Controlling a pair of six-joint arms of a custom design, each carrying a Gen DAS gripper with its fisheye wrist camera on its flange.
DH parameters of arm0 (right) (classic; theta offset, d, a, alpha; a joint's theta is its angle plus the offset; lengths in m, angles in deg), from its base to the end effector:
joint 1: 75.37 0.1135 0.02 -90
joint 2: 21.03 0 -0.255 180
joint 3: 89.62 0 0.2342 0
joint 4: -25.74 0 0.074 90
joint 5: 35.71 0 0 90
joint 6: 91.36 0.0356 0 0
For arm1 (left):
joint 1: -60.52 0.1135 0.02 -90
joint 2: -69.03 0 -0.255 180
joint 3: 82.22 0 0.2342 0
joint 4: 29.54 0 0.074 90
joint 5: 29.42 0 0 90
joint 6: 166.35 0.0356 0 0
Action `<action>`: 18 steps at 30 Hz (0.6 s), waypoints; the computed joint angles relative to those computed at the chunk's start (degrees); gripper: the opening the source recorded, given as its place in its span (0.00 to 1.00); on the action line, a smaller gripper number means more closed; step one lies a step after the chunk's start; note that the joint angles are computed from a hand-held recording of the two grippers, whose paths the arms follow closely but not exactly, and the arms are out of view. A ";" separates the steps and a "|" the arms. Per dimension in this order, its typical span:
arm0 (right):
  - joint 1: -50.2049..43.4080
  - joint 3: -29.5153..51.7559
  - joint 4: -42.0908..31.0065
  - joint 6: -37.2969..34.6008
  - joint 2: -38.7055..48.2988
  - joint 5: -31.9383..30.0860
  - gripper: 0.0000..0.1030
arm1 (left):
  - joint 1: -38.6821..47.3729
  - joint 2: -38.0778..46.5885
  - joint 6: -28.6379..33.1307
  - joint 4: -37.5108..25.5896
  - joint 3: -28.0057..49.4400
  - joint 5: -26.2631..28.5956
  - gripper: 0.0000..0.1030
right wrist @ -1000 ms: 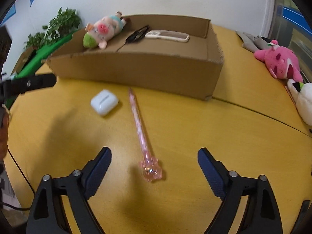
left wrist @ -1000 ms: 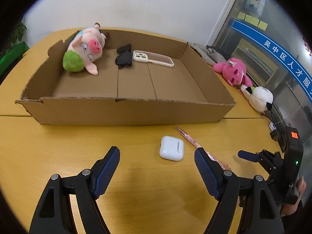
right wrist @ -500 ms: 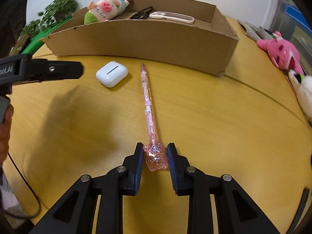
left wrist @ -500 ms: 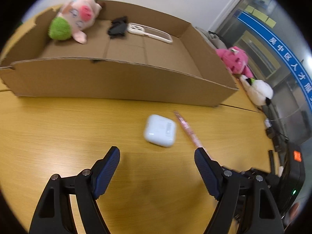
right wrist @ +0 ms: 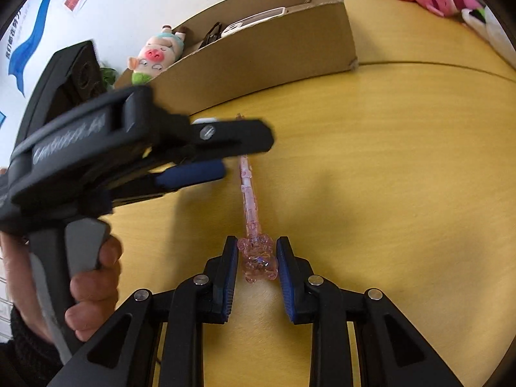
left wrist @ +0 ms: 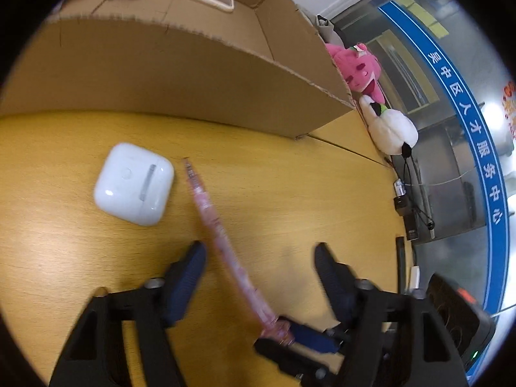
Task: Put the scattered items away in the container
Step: 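Move the right gripper to the pink wand and close on its handle, then lift the pink wand with the right gripper and carry it into the box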
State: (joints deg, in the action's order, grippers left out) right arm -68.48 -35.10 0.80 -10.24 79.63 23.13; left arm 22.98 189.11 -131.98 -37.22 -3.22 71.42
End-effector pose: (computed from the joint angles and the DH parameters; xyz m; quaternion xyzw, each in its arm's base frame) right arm 0.2592 0.0499 0.0964 -0.1741 0.9351 0.2621 0.1629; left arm 0.3101 -0.2467 0.0983 -0.1136 0.9254 -0.3154 0.1767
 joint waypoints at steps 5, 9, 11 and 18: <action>1.25 -1.03 -0.62 -1.03 -0.25 -2.29 0.23 | 0.33 0.99 -0.85 -0.15 0.08 0.96 0.19; 3.19 -1.88 -0.58 -1.40 -1.19 -2.14 0.23 | 0.32 0.96 -0.74 1.29 -0.92 1.83 0.08; 3.61 -2.00 -0.70 -1.45 -1.50 -1.89 0.23 | 0.18 0.02 -0.38 1.89 -1.69 1.92 0.08; 5.81 -2.47 -1.56 -1.14 -6.17 -2.18 0.23 | -0.27 -7.02 1.90 -2.00 -3.11 -1.68 0.08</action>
State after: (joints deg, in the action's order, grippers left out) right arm -62.67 -37.57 -0.77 -11.37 73.47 20.95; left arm 22.70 182.09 -130.08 -39.22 -6.33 69.73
